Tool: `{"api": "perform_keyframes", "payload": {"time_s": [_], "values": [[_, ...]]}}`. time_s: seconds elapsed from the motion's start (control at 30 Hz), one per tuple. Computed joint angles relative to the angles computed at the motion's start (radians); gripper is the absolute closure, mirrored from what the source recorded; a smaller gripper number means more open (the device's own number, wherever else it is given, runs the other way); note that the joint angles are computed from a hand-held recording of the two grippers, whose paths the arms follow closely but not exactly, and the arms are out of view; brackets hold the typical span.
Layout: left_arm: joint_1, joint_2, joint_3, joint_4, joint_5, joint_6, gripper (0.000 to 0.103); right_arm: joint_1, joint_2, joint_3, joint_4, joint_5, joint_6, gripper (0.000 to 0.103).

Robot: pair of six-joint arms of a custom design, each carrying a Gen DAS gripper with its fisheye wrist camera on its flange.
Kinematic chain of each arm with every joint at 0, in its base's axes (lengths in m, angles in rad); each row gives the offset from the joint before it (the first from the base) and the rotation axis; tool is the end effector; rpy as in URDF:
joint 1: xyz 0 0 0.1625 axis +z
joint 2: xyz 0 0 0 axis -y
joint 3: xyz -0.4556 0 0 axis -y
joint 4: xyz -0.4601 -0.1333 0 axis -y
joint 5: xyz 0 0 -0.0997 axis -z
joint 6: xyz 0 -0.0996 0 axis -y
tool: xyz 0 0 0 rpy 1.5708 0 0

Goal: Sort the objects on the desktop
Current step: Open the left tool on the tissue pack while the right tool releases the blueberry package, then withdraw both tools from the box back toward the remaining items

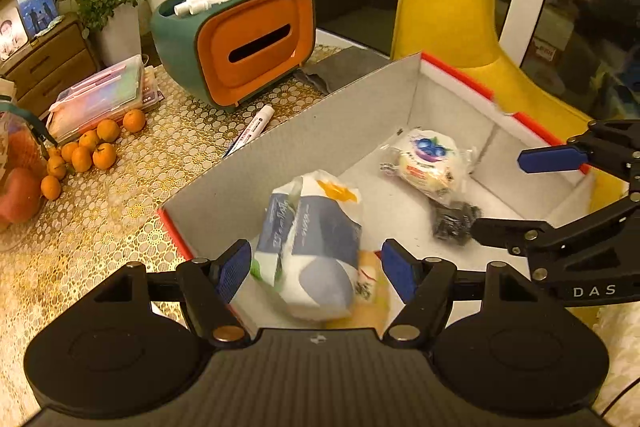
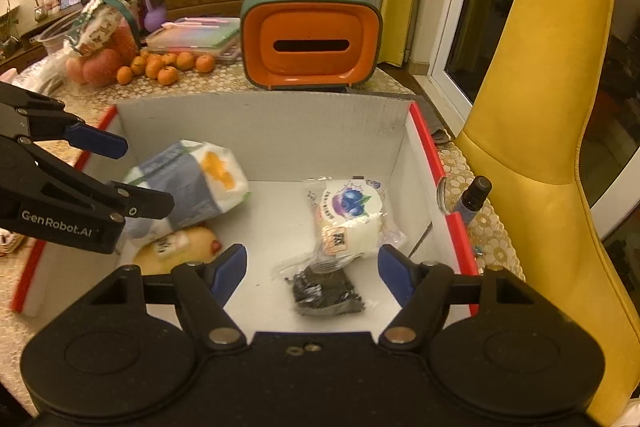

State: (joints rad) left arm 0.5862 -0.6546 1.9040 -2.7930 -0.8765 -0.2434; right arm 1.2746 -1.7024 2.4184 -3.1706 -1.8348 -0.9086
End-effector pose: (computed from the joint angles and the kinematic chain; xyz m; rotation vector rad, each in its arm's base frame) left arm -0.3945 -0.4985 -0.0759 0.9221 2.3390 -0.4961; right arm -0.0214 -0.4377 0.3283 0.5638 -2.2699 0.7344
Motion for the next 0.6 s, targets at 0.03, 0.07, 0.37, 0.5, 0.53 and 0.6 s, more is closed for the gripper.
{"api": "perform_keyframes", "payload": {"time_s": [0.03, 0.07, 0.37, 0.5, 0.53, 0.6], "values": [[-0.006, -0.010, 0.012, -0.004, -0.003, -0.006, 0.032, 0.004, -0.014, 0.007, 0.009, 0.005, 0.003, 0.028], [-0.013, -0.021, 0.025, -0.010, -0.007, -0.011, 0.032, 0.008, -0.026, 0.013, 0.015, 0.009, 0.005, 0.028], [-0.073, -0.107, 0.133, -0.067, -0.020, -0.037, 0.032, 0.048, -0.127, 0.075, 0.058, 0.018, 0.019, 0.027], [-0.097, -0.140, 0.173, -0.085, -0.012, -0.049, 0.032, 0.070, -0.158, 0.098, 0.065, 0.009, 0.024, 0.026], [-0.102, -0.149, 0.183, -0.089, -0.011, -0.052, 0.032, 0.075, -0.169, 0.106, 0.066, 0.007, 0.025, 0.026], [-0.111, -0.165, 0.204, -0.100, -0.007, -0.059, 0.032, 0.085, -0.187, 0.117, 0.074, 0.006, 0.032, 0.026]]}}
